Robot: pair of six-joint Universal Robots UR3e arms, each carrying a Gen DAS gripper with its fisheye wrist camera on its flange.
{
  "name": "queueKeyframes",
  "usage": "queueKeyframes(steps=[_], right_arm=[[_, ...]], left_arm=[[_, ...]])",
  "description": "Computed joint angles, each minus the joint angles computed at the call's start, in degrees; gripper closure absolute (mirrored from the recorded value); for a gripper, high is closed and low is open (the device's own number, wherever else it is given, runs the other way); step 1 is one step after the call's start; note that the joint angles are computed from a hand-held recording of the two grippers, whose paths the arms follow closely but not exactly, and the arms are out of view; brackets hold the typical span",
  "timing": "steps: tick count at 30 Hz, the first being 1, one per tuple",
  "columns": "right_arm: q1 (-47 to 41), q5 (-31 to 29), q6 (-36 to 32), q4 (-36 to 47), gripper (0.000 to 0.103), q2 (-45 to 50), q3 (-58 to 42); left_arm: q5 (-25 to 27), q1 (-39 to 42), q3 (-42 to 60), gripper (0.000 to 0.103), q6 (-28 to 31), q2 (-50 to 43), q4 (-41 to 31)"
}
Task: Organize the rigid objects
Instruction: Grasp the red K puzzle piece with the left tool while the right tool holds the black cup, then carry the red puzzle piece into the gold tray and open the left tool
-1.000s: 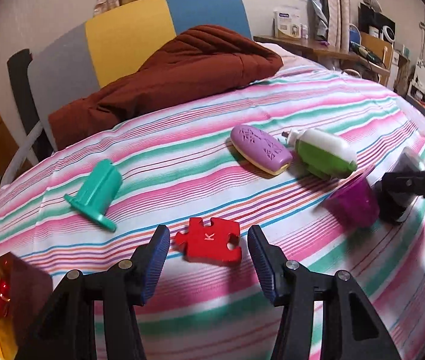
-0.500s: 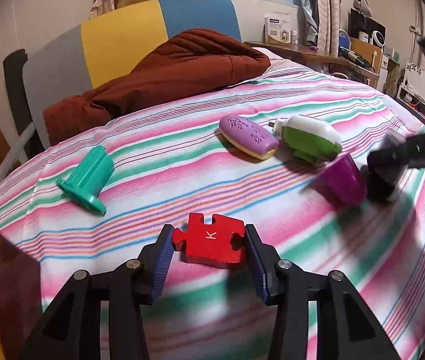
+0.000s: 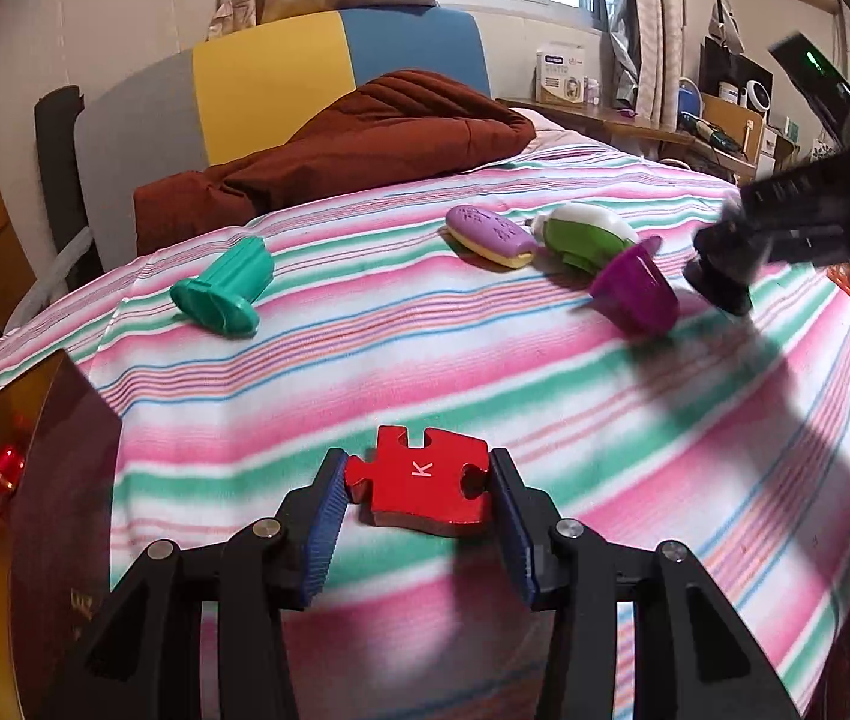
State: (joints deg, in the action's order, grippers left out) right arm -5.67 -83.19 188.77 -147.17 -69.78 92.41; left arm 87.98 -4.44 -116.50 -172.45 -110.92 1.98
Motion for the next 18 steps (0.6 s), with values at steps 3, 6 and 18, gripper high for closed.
queueKeyframes(steps=[3, 6, 18], right_arm=[[0.5, 0.8, -0.9, -4.3, 0.057, -1.2, 1.7], [0.6, 5.3, -3.0, -7.5, 0.057, -1.9, 3.1], [6.1, 10.8, -13.4, -5.0, 0.058, 1.2, 0.0]], left_arm=[[0.1, -0.4, -2.9, 0.056, 0.2, 1.3, 2.1], [-1.0, 0.0, -6.6, 0.056, -0.6, 2.8, 4.7], [-10.5, 6.6, -22.4, 0.057, -4.3, 13.5, 11.2]])
